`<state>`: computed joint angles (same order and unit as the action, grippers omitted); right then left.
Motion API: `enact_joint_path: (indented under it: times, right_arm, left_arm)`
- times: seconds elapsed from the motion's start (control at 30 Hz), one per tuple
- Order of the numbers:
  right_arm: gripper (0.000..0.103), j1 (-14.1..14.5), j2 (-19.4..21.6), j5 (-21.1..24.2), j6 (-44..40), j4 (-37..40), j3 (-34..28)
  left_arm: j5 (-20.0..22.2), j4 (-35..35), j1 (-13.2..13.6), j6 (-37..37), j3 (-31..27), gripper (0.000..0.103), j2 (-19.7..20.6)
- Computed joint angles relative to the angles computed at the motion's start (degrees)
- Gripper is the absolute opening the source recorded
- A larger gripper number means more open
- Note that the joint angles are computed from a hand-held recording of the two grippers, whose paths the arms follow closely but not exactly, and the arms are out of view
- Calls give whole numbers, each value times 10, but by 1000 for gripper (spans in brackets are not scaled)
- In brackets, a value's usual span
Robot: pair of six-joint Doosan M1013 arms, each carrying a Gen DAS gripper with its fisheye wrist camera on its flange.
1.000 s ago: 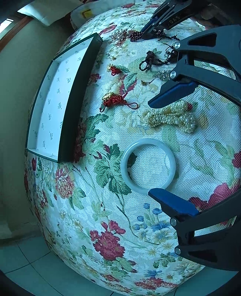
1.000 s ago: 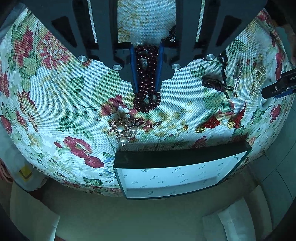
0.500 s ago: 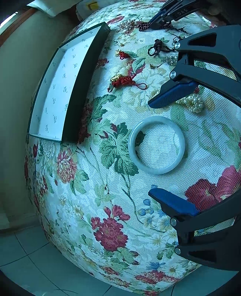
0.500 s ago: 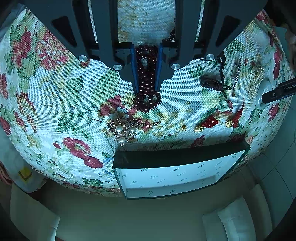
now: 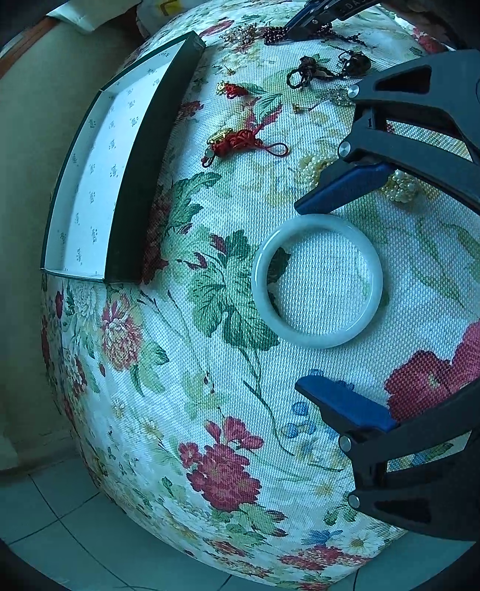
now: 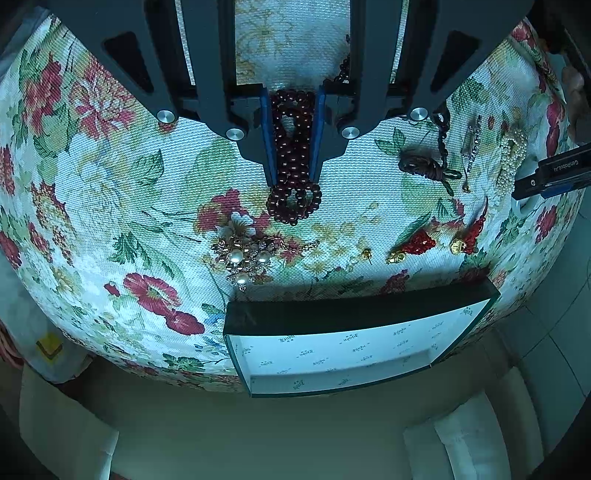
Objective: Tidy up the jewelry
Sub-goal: 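Close the left gripper on the white jade bangle and lift it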
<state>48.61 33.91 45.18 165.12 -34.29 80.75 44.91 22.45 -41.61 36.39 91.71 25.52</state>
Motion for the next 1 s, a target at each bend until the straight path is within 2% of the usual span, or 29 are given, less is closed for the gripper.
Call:
enact_joint_path:
  times: [0.03,0.57,1.0]
  right_arm:
    - [18,0,0,0,0,0,0]
    - [18,1,0,-6,5,-4,5]
    - [18,7,-11,-18,36,-41,14]
  left_arm:
    - [-5,6,-1,-1,2,70,-1]
    - [-7,-7,-2,10,1,71,-3]
    - [-18,4,-8,13,-2,70,-12]
